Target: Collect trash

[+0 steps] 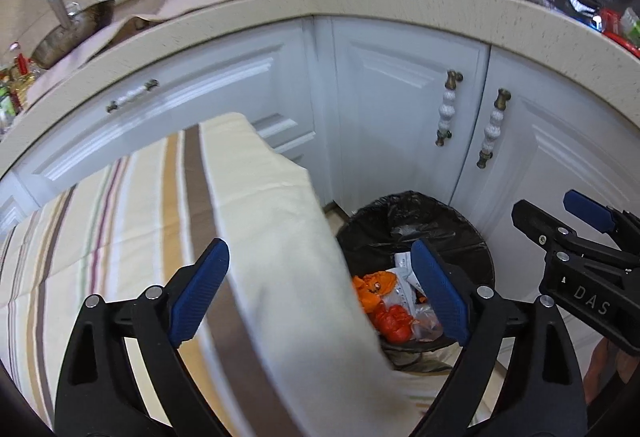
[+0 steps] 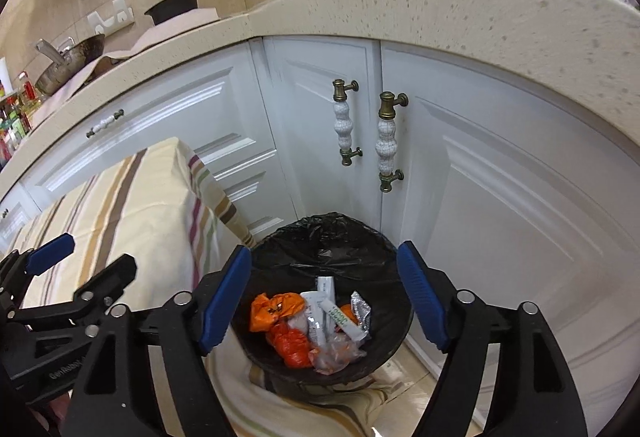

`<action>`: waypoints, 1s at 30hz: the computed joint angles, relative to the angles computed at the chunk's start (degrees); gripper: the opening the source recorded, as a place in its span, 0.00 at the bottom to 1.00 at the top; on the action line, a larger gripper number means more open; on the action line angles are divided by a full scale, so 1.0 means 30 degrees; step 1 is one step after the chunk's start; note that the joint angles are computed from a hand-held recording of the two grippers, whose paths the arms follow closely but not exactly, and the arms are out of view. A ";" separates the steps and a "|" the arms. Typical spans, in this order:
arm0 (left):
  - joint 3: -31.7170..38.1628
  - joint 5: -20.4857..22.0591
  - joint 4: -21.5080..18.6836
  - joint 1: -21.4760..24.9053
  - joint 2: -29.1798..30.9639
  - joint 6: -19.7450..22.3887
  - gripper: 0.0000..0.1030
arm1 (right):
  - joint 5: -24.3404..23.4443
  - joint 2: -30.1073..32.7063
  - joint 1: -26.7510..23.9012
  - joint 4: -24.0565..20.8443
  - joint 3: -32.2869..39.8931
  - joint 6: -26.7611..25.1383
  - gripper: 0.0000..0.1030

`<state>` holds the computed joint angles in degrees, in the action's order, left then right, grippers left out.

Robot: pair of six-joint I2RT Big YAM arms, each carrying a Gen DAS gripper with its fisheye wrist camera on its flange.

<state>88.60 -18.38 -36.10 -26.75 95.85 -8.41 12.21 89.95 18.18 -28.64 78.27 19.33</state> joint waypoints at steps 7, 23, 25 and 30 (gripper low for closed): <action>-0.2046 -0.0311 0.0862 0.0289 -0.2007 -0.0056 0.92 | 0.1133 -0.1260 0.1049 0.0306 -0.1130 0.0536 0.79; -0.4297 -0.0872 0.1656 0.0378 -0.5227 0.0004 0.94 | 0.3522 -0.3056 0.2921 0.0125 -0.1568 0.0068 0.82; -0.4396 -0.0814 0.1673 0.0467 -0.5518 -0.0071 0.94 | 0.3693 -0.3213 0.3091 0.0107 -0.1486 -0.0004 0.82; -0.4583 -0.0847 0.1872 0.0686 -0.6156 -0.0416 0.95 | 0.4364 -0.3569 0.3627 0.0147 -0.1327 -0.0417 0.82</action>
